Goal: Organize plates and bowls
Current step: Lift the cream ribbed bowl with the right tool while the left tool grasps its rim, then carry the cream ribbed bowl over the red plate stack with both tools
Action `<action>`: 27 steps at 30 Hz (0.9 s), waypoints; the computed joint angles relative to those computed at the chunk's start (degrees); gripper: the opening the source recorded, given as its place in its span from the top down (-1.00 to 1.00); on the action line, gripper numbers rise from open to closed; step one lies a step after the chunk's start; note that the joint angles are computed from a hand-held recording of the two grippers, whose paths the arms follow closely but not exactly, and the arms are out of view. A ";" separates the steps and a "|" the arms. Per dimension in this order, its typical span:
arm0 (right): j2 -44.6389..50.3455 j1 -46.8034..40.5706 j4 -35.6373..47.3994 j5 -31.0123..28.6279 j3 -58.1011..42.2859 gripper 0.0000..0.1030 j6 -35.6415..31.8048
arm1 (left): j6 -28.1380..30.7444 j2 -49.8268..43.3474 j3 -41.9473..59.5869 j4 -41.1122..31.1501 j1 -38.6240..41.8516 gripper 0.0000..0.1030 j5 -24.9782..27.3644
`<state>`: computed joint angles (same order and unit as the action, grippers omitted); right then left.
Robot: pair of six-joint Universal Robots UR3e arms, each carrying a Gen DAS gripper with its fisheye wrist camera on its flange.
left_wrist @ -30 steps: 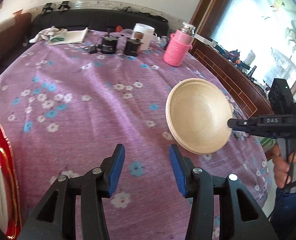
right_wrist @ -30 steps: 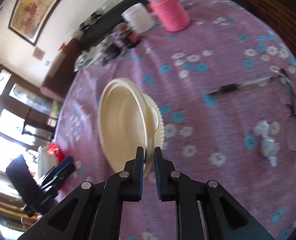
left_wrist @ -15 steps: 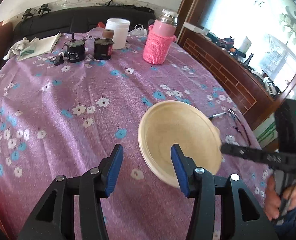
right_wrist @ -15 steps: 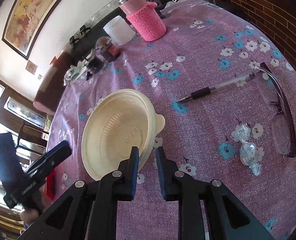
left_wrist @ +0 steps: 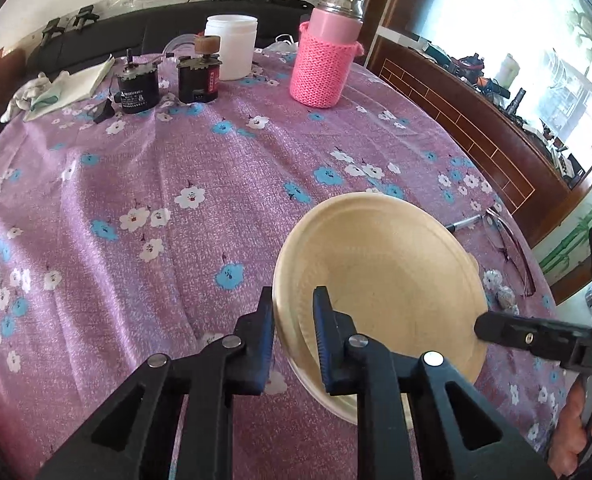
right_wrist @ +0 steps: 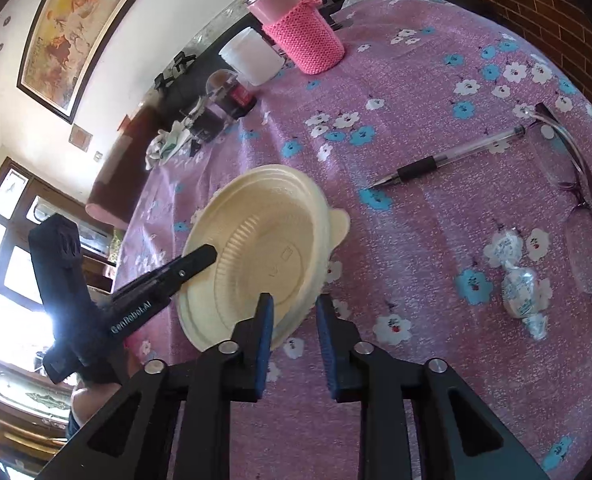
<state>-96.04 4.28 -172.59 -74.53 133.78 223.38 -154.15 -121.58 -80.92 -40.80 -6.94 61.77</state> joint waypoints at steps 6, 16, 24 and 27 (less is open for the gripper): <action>-2.09 3.35 1.26 -3.24 -1.88 0.57 0.77 | 3.51 8.15 -10.14 2.36 3.49 0.65 -2.57; 5.02 12.68 2.21 -8.04 -11.16 0.57 2.00 | 9.28 20.39 -25.14 5.31 13.08 0.64 -6.13; 12.58 17.81 4.41 -9.93 -20.16 0.57 2.87 | 12.64 23.62 -30.34 5.87 19.25 0.64 -7.81; 14.73 19.13 5.56 -10.65 -22.98 0.57 3.14 | 13.54 25.07 -33.13 8.08 20.86 0.64 -7.90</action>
